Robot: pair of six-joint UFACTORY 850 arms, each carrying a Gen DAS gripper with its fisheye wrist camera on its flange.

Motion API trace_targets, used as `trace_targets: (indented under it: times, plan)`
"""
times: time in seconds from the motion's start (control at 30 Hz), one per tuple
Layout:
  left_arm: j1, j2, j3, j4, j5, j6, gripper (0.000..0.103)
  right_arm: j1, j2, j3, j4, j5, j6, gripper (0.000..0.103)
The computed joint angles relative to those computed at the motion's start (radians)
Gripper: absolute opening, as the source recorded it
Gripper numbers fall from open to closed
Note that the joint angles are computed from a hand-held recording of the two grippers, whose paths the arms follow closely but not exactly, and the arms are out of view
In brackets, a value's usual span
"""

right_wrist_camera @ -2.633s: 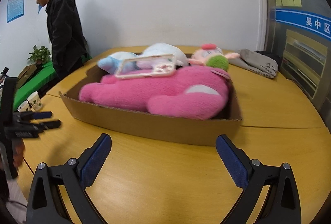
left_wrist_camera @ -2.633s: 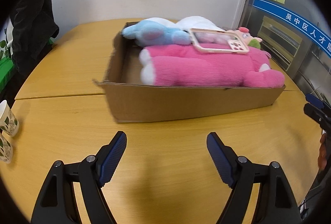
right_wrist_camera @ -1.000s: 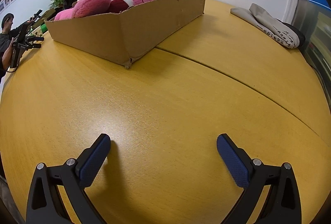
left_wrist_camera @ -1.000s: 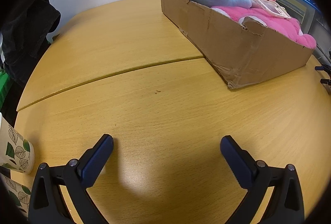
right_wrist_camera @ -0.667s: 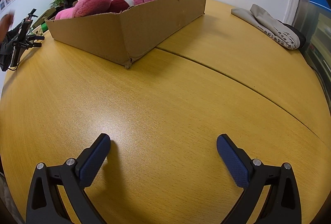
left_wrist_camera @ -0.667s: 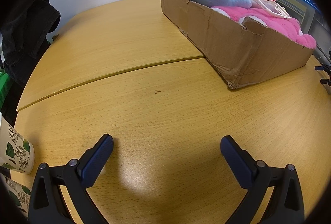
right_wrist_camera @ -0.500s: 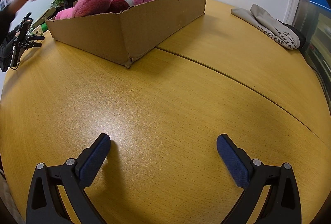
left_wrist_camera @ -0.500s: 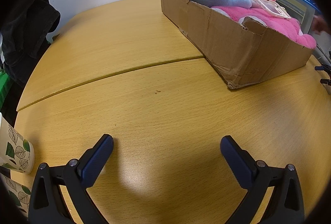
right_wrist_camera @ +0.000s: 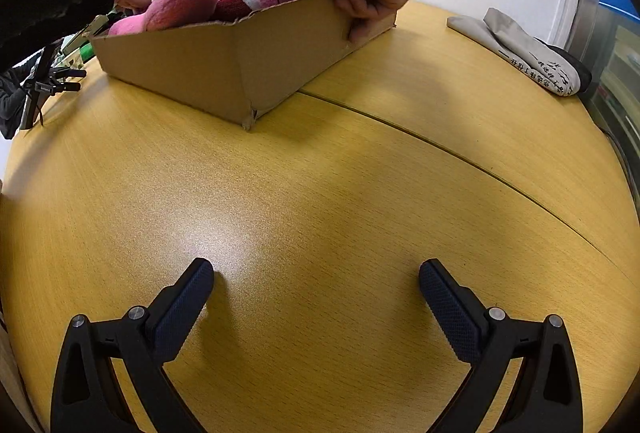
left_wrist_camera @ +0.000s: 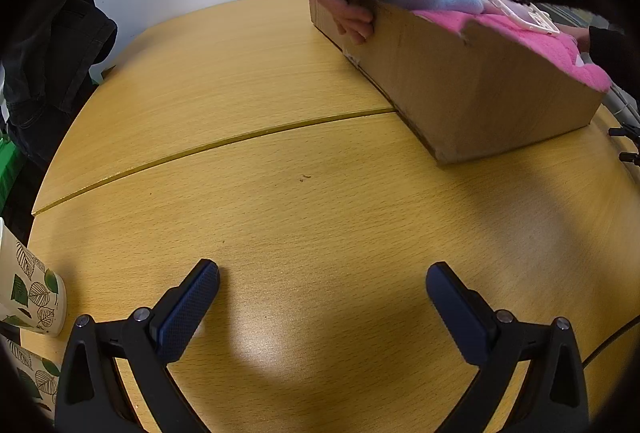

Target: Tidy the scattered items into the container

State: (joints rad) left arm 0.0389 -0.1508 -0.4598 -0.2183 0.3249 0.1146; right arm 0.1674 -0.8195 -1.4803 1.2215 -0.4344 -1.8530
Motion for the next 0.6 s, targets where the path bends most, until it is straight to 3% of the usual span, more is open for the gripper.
trace_targets:
  times: [0.6]
  plan:
    - [-0.034, 0.017, 0.018, -0.060, 0.004, 0.031, 0.103, 0.003, 0.002, 0.005, 0.008, 0.004, -0.005, 0.103]
